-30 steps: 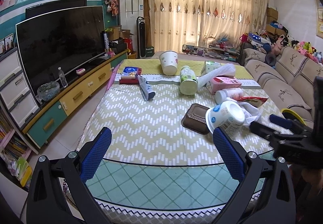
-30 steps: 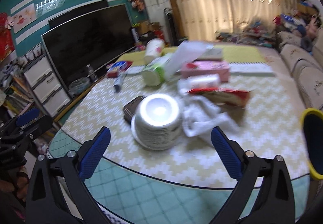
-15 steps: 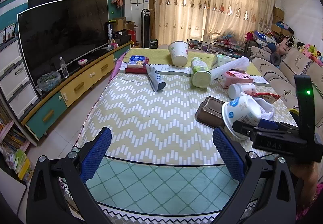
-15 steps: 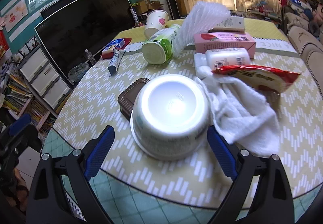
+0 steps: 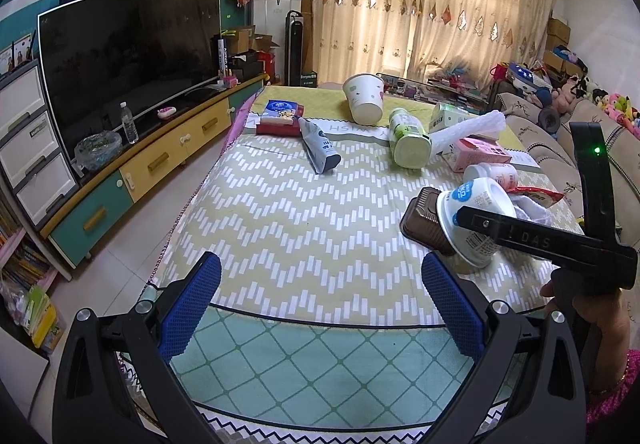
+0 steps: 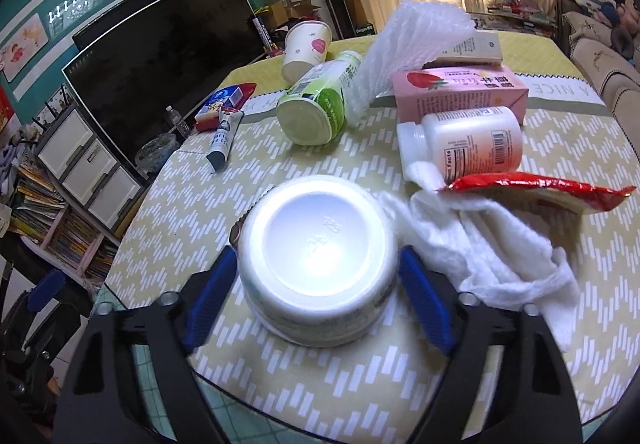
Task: Collect trash
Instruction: 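Reach the right tool to the white bowl and grasp it, then carry the white bowl over the yellow bin and release it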
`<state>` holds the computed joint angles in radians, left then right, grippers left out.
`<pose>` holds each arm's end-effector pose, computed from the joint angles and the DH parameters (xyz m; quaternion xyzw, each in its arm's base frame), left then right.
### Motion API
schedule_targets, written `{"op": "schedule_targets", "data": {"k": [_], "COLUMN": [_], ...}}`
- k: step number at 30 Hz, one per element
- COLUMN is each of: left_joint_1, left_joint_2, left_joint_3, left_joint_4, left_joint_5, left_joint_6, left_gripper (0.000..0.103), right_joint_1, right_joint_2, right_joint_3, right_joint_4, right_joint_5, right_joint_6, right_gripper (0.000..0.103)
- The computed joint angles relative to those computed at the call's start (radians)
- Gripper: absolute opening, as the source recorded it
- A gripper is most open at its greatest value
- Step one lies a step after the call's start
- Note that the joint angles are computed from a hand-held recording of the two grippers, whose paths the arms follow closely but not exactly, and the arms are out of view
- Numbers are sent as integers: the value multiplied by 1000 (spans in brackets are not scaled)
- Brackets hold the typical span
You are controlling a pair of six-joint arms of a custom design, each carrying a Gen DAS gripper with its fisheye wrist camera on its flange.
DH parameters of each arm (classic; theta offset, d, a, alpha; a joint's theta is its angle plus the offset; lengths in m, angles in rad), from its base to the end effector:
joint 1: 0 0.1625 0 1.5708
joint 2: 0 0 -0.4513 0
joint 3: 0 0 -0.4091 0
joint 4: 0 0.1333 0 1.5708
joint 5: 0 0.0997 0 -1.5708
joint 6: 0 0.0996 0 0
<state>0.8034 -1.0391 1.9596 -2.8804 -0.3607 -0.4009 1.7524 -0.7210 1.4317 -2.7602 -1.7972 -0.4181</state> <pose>-0.2411 -0.5762 0.2312 0.0389 0.8135 -0.4404 0.3778 0.2504 -0.7494 0.1533 0.2595 -0.9301 0.2210 0.1368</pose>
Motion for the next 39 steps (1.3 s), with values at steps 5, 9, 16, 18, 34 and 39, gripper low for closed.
{"op": "schedule_targets", "data": {"k": [5,9,16,18,34,39], "left_joint_1": [3,3,1,-2,17,26], "left_joint_2": [3,5,23,30,149,185], "left_joint_3": [-4,-8,-24,-27,-166,-213], "left_joint_4": [3,17,26,28,72,121], "left_joint_5": [9,5,-5,-10,-124,-130], "left_joint_6": [2,-3,16,21,86,76], "left_gripper": [99,99,99,99,99,99], "right_joint_1": [8,14,1,-16,-236,-282], "right_joint_2": [-29,-86,-192,-218,-231,-174], "right_joint_3": [39,84,169,183,38,-52], "right_joint_4": [-4,54,-23,-73,-349,-291], "right_joint_5": [30,100,130,108,-298,-356], "right_joint_6": [-24,-54,-72,-62,63,77], "right_gripper": [76,76,77,77,77,77]}}
